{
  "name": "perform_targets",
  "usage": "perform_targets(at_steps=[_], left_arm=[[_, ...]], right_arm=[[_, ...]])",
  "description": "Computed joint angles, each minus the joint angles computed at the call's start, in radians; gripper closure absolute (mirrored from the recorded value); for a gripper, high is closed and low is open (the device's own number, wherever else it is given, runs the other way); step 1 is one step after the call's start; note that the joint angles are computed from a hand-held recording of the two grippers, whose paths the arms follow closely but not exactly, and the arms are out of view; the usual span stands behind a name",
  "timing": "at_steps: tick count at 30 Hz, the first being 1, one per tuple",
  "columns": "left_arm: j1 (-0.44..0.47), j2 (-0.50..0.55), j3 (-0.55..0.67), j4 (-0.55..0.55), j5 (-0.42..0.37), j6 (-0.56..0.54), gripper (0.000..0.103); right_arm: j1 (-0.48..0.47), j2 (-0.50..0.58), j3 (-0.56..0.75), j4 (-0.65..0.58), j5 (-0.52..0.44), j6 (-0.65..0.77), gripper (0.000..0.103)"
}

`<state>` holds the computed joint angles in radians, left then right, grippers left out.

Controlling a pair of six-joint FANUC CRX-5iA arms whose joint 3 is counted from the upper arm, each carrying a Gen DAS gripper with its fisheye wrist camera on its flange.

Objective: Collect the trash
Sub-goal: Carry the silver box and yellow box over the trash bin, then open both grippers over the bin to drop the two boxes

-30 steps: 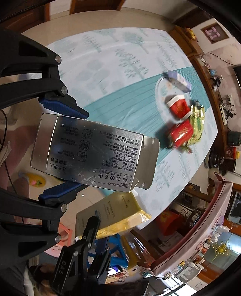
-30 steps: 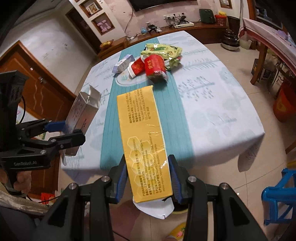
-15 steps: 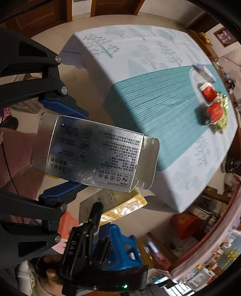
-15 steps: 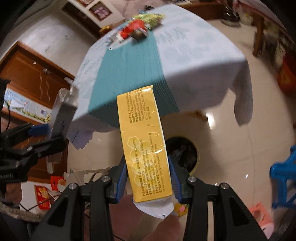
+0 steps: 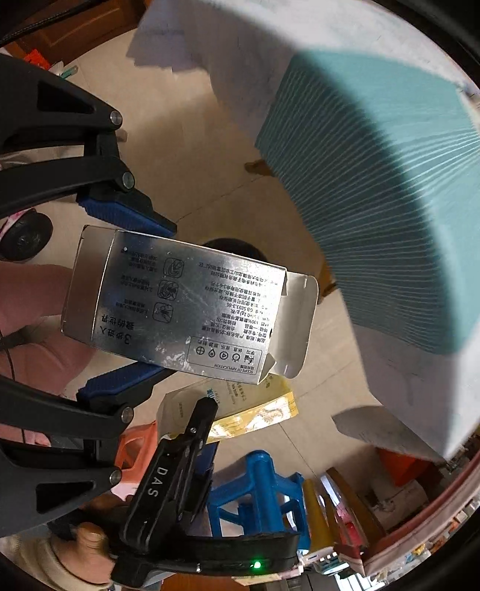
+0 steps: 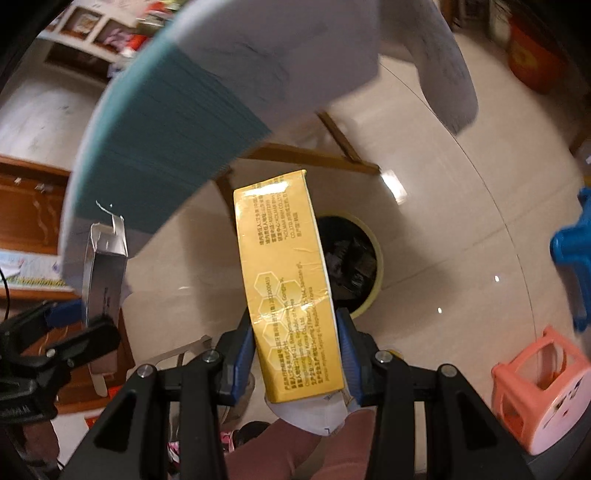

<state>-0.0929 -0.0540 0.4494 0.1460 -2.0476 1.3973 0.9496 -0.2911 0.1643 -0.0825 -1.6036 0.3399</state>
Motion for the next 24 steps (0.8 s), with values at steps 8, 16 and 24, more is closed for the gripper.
perform_targets(at_steps=[8,16,24], left_arm=[[-0.015,-0.036,-0.265,0.004,0.199,0.045,0.038],[-0.019,-0.038,-0.381,-0.006,0.319,0.058,0.037],[-0.005,-0.033,-0.403,-0.019,0.350,0.053,0.032]], right_arm=[[-0.001,-0.026,-0.189,-0.022,0.106,-0.040,0.061],[-0.028,-0.011,-0.270,-0.046,0.166,-0.041,0.061],[-0.057,0.030,-0.281,-0.055,0.206,0.003,0.061]])
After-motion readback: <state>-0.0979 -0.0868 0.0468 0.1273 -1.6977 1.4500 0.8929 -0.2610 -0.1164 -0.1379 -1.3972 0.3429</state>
